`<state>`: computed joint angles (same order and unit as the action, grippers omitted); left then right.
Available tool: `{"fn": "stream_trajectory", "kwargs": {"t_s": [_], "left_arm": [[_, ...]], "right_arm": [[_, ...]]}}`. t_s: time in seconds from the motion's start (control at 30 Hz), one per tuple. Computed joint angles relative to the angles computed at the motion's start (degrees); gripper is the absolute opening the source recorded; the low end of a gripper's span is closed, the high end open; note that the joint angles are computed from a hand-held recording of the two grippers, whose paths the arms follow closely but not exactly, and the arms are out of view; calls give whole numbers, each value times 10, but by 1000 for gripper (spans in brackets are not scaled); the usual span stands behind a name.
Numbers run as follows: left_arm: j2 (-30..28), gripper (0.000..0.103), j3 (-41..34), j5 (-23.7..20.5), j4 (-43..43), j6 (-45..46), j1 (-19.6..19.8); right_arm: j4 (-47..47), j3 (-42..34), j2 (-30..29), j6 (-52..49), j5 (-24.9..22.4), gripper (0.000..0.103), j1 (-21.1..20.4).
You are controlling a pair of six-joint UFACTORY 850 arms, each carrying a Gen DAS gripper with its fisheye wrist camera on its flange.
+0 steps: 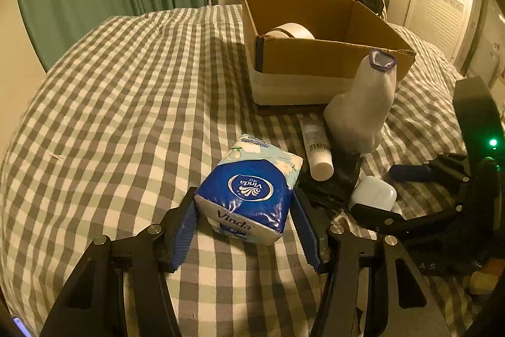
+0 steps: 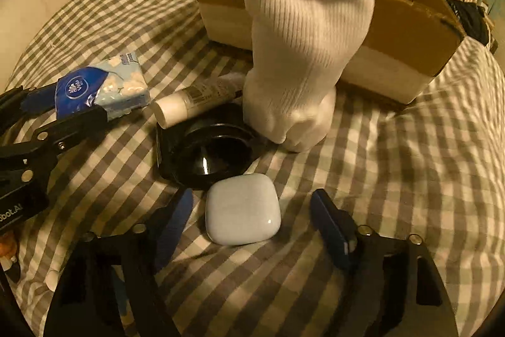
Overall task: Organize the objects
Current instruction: 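Grasp the white earbud case with the right gripper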
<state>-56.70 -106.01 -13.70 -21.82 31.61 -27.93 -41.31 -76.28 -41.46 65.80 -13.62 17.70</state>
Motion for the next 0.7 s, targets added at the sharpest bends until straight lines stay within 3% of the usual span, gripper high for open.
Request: {"fn": "stream_trajectory", "kwargs": {"t_s": [0.3,0.4,0.7], "left_arm": [[8,59,17,12,-36,35,-2],[17,59,31,17,-57,48,-1],[50,59,80,40,-95,76,-1]], "right_arm": [[120,-13,-10,-123,-13,59,-7],[153,-9,-6,-160,-5,49,-9],[-184,38,43,176,-33,49,19]]}}
